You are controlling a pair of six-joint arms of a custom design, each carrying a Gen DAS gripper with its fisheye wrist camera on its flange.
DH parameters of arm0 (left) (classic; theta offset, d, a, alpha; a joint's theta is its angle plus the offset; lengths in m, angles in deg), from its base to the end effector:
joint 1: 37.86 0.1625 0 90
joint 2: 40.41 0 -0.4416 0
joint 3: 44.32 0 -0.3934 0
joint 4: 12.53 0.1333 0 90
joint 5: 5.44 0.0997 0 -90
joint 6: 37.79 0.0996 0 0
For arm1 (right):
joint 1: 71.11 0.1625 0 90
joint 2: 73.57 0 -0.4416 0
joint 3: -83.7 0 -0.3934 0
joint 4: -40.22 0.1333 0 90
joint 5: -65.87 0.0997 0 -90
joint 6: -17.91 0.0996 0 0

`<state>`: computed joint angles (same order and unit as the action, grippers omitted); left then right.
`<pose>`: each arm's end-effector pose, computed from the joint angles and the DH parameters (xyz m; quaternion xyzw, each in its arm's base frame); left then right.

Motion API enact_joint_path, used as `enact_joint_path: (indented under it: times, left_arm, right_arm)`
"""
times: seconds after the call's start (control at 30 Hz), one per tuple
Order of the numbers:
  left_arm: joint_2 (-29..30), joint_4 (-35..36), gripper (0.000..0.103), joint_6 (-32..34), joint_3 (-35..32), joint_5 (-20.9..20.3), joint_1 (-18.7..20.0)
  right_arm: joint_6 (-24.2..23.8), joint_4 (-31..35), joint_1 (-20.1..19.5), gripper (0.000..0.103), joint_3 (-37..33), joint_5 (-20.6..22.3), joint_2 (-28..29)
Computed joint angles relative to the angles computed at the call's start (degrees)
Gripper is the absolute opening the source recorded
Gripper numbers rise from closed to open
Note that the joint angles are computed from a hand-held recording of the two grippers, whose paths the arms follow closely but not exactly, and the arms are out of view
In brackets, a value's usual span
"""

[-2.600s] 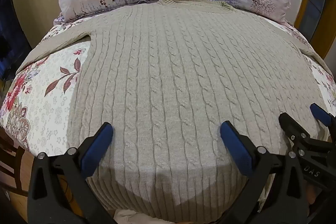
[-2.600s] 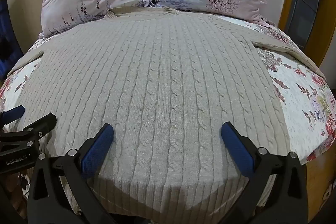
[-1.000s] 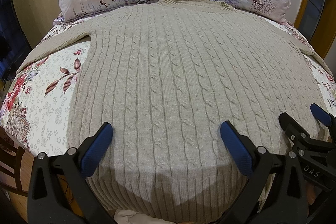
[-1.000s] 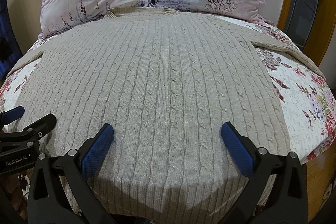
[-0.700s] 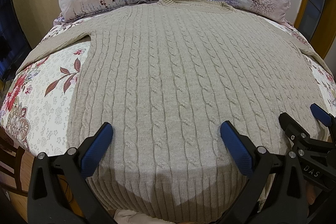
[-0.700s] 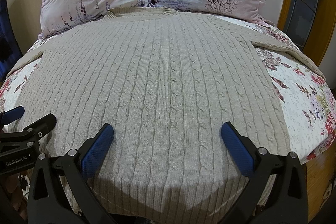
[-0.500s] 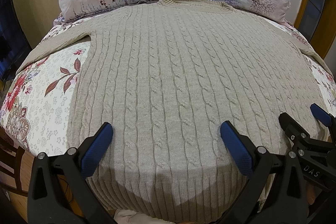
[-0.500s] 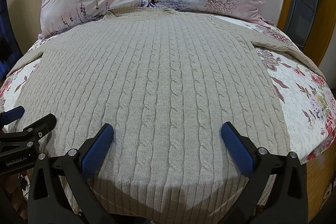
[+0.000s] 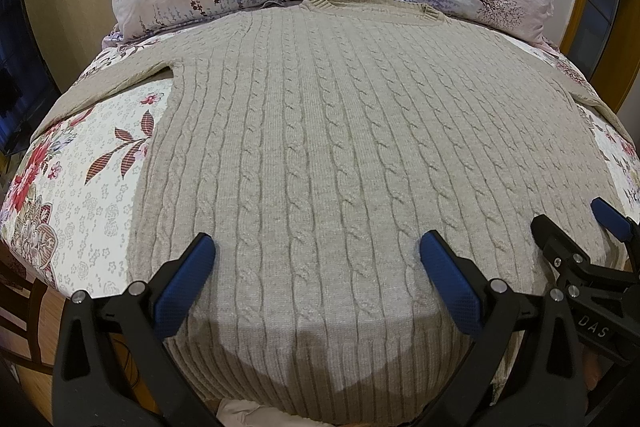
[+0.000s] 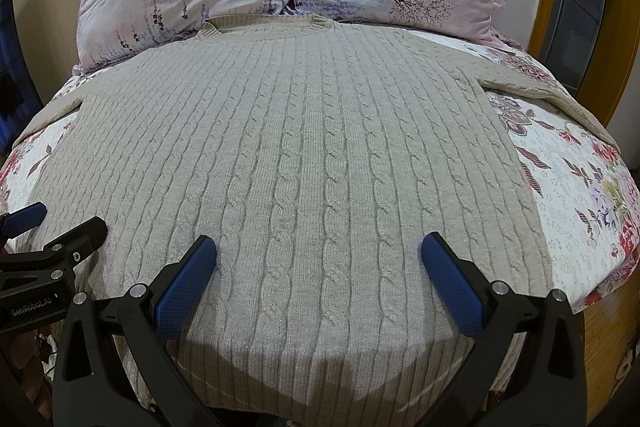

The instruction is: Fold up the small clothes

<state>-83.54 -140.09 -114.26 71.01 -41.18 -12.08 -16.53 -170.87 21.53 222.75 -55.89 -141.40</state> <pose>-0.3494 -0.4066 -0.0147 0.0443 0.8593 -0.3209 0.3959 0.1002 -0.4181 0.2206 0.1680 -0.8636 0.3220 0.3497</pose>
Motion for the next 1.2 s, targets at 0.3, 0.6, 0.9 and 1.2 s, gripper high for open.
enact_joint_path:
  times: [0.3, 0.6, 0.9, 1.2]
  left_arm:
    - [-0.2, 0.4, 0.101, 0.2, -0.2, -0.7, 0.0]
    - [-1.0, -0.2, 0.101, 4.7, -1.4, -3.7, 1.8]
    - [-2.0, 0.0, 0.101, 10.7, -3.5, -1.8, 4.1]
    - [-2.0, -1.9, 0.101, 22.4, -7.7, 7.0, 6.7]
  right_arm:
    - [-1.8, 0.3, -0.9, 0.102, 0.4, 2.0, -0.7]
    - [-7.0, 0.5, -3.5, 0.102, 0.9, 8.5, -2.0]
    - [4.6, 18.6, -6.3, 0.102, -8.2, 11.9, -9.4]
    - [30.2, 32.5, -15.8, 0.067, -26.0, 16.9, -12.6]
